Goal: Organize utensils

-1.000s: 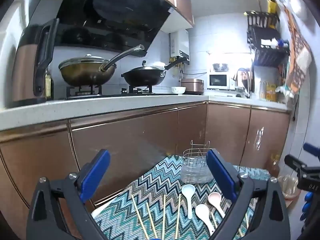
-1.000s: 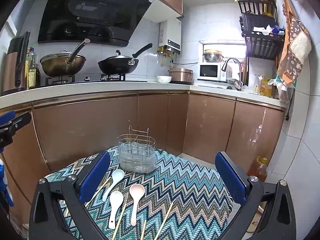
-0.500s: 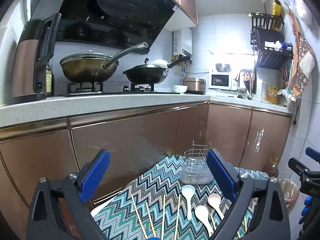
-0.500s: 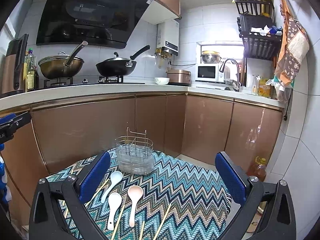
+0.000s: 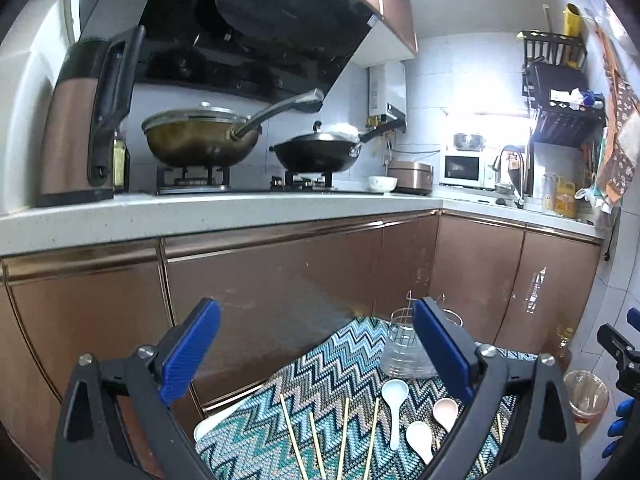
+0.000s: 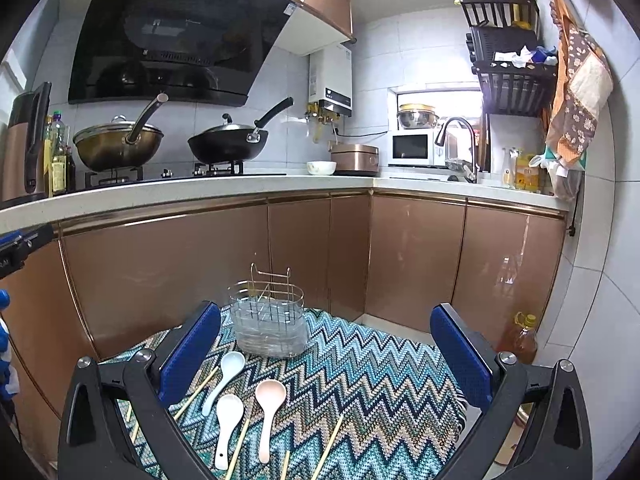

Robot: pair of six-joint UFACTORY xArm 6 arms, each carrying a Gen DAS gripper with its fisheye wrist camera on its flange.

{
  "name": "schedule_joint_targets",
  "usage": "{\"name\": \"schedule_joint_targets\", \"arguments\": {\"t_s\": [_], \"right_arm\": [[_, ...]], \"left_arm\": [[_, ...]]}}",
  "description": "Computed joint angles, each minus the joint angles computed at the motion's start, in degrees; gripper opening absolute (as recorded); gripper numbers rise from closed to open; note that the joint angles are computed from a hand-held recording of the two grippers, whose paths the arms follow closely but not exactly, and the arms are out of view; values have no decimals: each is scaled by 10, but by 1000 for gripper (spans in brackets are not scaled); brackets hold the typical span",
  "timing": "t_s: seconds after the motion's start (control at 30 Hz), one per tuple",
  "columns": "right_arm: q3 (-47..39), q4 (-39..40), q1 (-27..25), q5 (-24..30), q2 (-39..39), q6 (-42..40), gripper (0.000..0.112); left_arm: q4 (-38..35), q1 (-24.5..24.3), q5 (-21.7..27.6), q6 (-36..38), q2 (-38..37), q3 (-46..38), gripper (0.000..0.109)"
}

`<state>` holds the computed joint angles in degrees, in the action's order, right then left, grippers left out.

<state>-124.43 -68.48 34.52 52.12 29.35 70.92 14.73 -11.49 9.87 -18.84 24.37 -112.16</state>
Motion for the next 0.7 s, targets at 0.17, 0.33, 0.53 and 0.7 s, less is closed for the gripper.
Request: {"name": "schedule_joint_targets", "arguments": {"t_s": [0.17, 0.33, 0.53, 0.7], "right_arm": [[-3, 24, -10, -22, 5, -8, 103], [-18, 97, -23, -39, 19, -46, 103], [-70, 164, -29, -15, 57, -114, 103], [-86, 226, -40, -4, 73, -148, 103]], "left_arm": [[-57, -4, 32, 44, 19, -21, 97], [-101, -4, 68, 82, 47, -57, 97], [-184, 1, 155, 151, 102, -144, 97], [-245, 10, 245, 198, 161, -238, 97]]}}
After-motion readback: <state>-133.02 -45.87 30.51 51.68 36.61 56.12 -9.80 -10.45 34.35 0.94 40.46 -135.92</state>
